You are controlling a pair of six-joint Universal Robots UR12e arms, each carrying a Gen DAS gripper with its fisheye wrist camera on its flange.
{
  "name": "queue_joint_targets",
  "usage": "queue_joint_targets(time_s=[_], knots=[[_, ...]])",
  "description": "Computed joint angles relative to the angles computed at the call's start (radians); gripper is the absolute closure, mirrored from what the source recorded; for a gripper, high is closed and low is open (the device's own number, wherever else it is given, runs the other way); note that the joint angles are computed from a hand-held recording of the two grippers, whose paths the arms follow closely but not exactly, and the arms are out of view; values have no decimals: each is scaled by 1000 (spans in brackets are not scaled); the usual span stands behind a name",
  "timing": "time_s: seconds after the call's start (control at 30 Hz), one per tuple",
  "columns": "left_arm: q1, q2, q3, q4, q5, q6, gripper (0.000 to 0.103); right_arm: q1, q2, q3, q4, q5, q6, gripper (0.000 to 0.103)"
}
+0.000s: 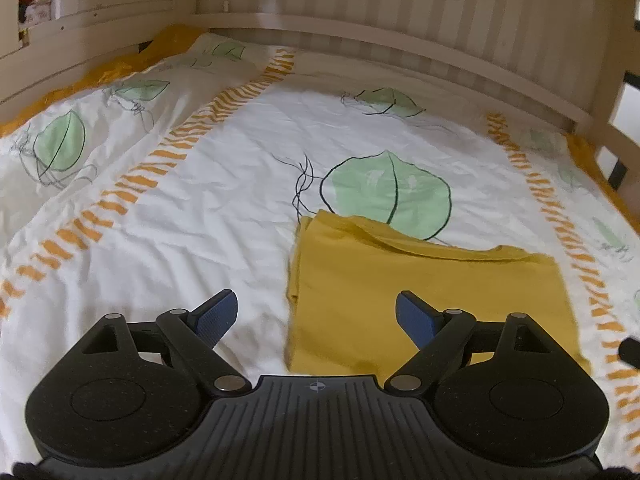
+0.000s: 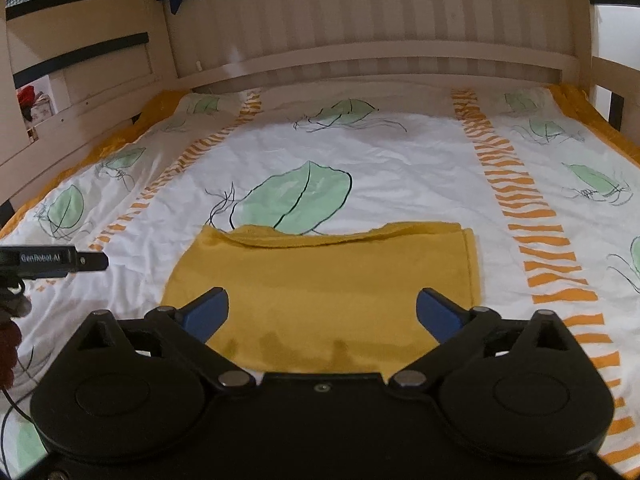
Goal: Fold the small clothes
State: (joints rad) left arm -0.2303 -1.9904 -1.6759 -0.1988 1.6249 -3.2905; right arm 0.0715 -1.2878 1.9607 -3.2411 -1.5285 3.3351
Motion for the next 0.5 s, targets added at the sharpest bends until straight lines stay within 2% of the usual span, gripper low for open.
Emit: queue_joint_targets(time_s=[0.1, 0.3, 0.37, 0.5], knots=[[0, -15, 12, 8, 13, 28, 17, 3, 16, -15, 11, -5, 6, 0], [5, -49, 36, 17, -7, 36, 17, -17, 55, -44, 55, 60, 12, 0], [8, -64, 49, 10, -32, 30, 17, -23, 71, -51, 48, 68, 23, 0], [3, -102, 83, 35, -36, 9, 17, -40, 105, -69, 12, 93, 21, 0]])
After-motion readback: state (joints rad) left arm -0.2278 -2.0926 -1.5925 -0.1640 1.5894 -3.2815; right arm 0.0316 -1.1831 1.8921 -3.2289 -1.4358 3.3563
